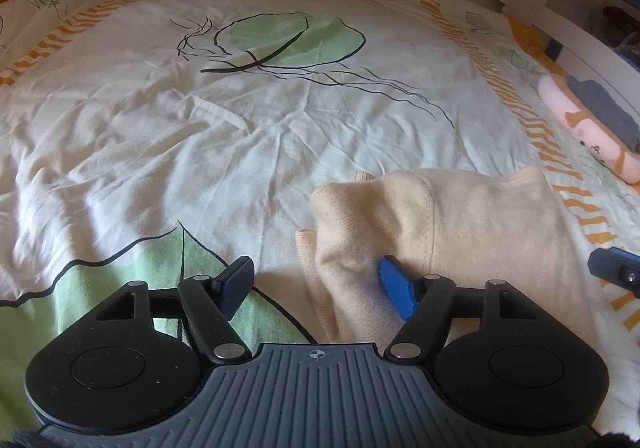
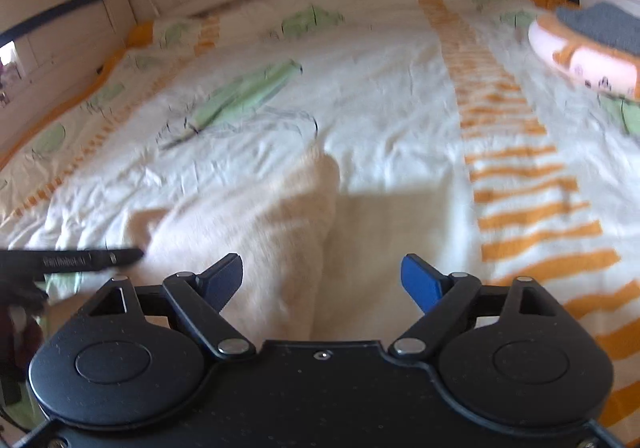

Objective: Fold small clothes
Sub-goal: 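Press and smooth the folded sweater with both open tools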

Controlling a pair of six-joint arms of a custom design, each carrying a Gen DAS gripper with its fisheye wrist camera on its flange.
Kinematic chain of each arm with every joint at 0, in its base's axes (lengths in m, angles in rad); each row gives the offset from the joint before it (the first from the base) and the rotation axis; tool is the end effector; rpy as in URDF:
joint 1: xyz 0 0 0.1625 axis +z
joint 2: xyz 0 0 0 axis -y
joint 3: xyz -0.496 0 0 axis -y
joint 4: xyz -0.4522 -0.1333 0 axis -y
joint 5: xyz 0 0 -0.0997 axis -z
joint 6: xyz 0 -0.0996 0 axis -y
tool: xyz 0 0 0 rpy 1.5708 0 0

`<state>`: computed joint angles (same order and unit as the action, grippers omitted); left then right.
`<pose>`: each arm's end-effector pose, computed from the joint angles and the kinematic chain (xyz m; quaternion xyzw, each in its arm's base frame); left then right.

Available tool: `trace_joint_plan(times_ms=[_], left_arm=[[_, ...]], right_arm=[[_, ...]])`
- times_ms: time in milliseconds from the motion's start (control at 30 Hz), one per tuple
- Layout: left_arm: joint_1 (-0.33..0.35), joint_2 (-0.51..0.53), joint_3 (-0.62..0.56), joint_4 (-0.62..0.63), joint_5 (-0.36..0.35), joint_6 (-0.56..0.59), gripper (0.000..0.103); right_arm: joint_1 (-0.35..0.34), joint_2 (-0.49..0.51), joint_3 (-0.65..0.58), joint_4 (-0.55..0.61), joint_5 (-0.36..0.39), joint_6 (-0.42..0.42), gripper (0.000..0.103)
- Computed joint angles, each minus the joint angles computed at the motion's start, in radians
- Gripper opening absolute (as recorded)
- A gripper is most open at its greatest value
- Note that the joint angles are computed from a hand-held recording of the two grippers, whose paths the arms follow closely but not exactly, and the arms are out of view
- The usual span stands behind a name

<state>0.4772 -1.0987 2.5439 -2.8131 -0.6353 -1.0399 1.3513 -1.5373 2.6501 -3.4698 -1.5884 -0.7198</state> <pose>-0.2288 -0.3586 0.0776 0.0695 0.8865 -0.3491 0.2958 0.0506 -0.3775 0.2528 0.2254 -0.8958 0.3379 0.1806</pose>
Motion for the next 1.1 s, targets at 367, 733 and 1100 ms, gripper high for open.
trace_joint_plan(times_ms=[367, 733, 1100], left_arm=[[0.005, -0.014, -0.027, 0.126, 0.005, -0.069, 0.088], [0.018, -0.023, -0.028, 0.121, -0.008, -0.064, 0.098], [-0.114, -0.114, -0.006, 0.274, 0.024, -0.169, 0.098]], right_arm=[[0.098, 0.198, -0.087, -0.103, -0.149, 0.041, 0.1], [0.068, 0.178, -0.098, -0.023, -0.152, 0.097, 0.102], [0.098, 0.055, -0.038, -0.068, -0.118, 0.046, 0.103]])
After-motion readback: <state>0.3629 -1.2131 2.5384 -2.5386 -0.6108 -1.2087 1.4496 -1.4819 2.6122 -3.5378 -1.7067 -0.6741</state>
